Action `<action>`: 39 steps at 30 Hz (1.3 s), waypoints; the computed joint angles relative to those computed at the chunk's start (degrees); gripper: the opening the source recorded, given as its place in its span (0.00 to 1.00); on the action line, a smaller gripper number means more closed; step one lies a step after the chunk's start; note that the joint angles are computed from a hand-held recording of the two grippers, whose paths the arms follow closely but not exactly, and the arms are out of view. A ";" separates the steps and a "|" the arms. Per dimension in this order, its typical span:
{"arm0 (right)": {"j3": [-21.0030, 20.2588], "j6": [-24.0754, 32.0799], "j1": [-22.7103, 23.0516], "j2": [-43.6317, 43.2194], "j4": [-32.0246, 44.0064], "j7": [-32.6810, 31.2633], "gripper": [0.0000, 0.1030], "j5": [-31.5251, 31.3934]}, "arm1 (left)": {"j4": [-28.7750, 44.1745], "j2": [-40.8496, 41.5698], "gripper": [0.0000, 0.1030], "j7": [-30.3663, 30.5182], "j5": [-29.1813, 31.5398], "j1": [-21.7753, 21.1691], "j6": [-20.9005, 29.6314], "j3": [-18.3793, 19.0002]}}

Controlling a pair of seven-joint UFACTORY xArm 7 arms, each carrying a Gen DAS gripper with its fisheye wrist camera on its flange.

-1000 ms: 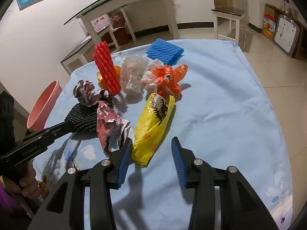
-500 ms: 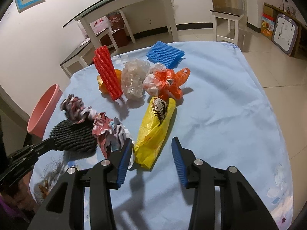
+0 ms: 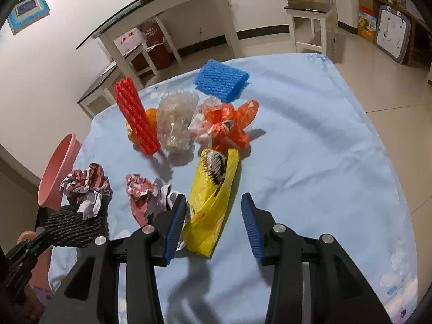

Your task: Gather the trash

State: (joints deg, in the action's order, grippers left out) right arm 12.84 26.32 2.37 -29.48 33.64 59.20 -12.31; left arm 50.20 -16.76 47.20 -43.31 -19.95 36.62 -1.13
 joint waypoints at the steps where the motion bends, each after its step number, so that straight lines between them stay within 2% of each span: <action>1: 0.12 0.25 0.10 0.17 0.14 -0.17 0.41 -0.13 | -0.29 -0.48 0.05 0.49 -0.27 0.00 0.25 0.27; 3: 0.27 0.61 0.25 0.50 0.34 -0.38 0.34 -0.38 | -0.68 -1.16 0.05 1.16 -0.78 -0.04 0.60 0.66; 4: 0.07 0.45 0.47 0.50 0.21 -0.50 0.28 -0.21 | -0.82 -1.49 0.05 1.48 -1.08 -0.06 1.03 0.92; 6: -0.30 0.11 0.76 0.14 -0.22 -0.54 0.25 0.26 | -1.09 -2.16 0.05 2.28 -1.68 -0.01 1.77 1.46; 8: -0.20 0.38 0.62 -0.45 -0.56 -0.26 0.13 0.34 | -1.34 -2.67 0.05 2.92 -2.05 0.09 1.96 1.73; 10: -0.02 0.87 0.34 -1.41 -0.96 0.18 0.05 0.29 | -1.67 -3.29 0.05 3.35 -2.46 0.23 2.11 2.03; 25: 4.62 6.16 -0.37 -8.64 -2.08 3.72 0.04 -3.00 | -2.91 -6.13 0.05 7.25 -6.85 0.65 3.81 4.29; 29: 9.75 3.88 -4.19 -13.92 -2.57 8.04 0.04 -9.36 | -3.33 -7.87 0.05 9.70 -9.17 0.42 4.31 5.33; 32: 13.66 5.15 -7.05 -15.61 0.01 8.55 0.04 -14.18 | -3.32 -8.40 0.05 10.43 -10.20 0.46 3.94 5.50; 39: 16.75 7.71 -9.15 -14.91 3.97 7.96 0.04 -19.51 | -3.82 -9.39 0.05 11.36 -11.53 0.36 3.08 5.83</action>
State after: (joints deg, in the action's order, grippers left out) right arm 29.58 34.03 -6.78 -44.39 37.61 67.15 -31.82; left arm 46.38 -26.15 58.56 -54.84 -19.59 39.70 4.70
